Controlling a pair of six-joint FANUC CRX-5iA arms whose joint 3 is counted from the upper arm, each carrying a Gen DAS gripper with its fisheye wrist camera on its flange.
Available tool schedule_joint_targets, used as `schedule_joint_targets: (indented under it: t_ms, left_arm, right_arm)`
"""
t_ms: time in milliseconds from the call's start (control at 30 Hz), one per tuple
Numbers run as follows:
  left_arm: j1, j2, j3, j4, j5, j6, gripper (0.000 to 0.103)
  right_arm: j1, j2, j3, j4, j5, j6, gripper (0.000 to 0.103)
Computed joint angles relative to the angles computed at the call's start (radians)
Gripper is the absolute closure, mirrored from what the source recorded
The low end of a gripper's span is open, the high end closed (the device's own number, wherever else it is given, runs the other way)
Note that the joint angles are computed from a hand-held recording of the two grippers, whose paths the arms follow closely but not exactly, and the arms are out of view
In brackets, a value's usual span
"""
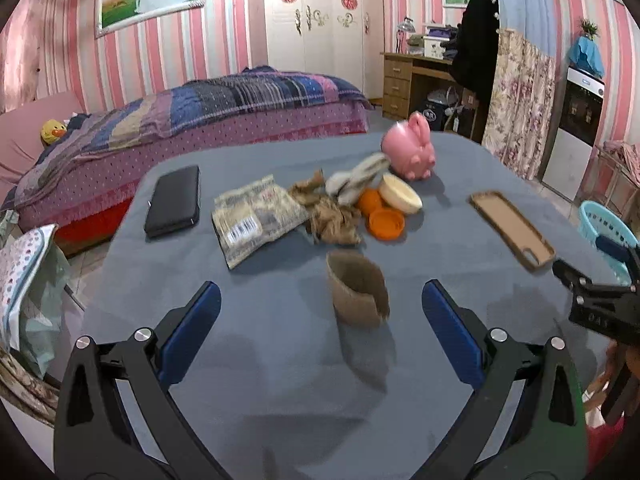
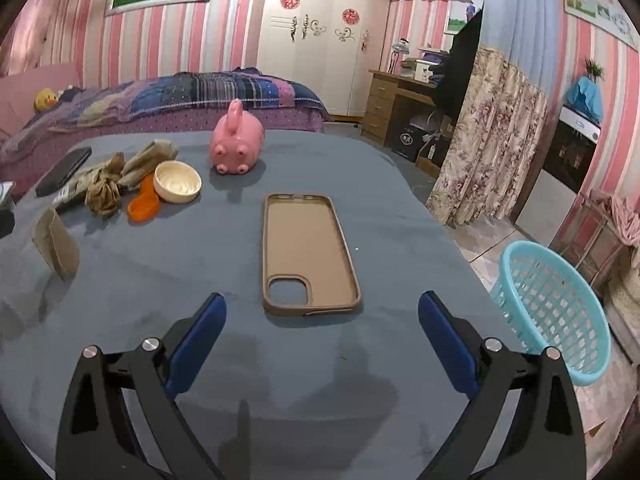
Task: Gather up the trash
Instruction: 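Grasp the second brown paper cup with the left tool while the right tool grasps the orange lid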
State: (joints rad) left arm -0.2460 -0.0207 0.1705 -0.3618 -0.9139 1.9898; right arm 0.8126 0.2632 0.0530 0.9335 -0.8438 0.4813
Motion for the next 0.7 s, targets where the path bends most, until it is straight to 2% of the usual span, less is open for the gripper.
schedule_joint_targets:
  t_ms: [100, 300, 367, 467, 500, 533, 633, 667, 700]
  left_arm:
    - [0.015, 0.003, -0.032, 0.058, 0.015, -0.036, 0.006]
    - [0.028, 0.053, -0.023, 0.100, 0.051, -0.071, 0.006]
    - [0.050, 0.058, -0.042, 0.164, 0.091, -0.109, 0.012]
    - [0.063, 0.091, -0.023, 0.199, 0.088, -0.146, 0.029]
    - [0.071, 0.108, -0.011, 0.223, 0.074, -0.172, 0.042]
    - [0.079, 0.118, -0.007, 0.249, 0.067, -0.196, 0.060]
    - [0.115, 0.118, -0.031, 0.339, 0.083, -0.267, 0.067]
    - [0.118, 0.111, -0.035, 0.330, 0.091, -0.268, 0.072]
    - [0.121, 0.107, -0.033, 0.314, 0.092, -0.271, 0.083]
  right_arm:
    - [0.003, 0.008, 0.007, -0.010, -0.017, 0.014, 0.008]
    - [-0.001, 0.016, 0.033, -0.078, -0.037, 0.029, 0.008]
    - [-0.001, 0.024, 0.049, -0.107, -0.043, 0.040, 0.008]
    - [0.003, 0.042, 0.074, -0.132, -0.054, 0.055, 0.008]
    - [0.004, 0.047, 0.081, -0.136, -0.055, 0.059, 0.008]
    - [0.006, 0.054, 0.091, -0.142, -0.055, 0.065, 0.008]
    - [0.016, 0.082, 0.130, -0.156, -0.054, 0.082, 0.008]
    - [0.018, 0.089, 0.142, -0.160, -0.053, 0.085, 0.008]
    - [0.022, 0.107, 0.169, -0.178, -0.045, 0.096, 0.008]
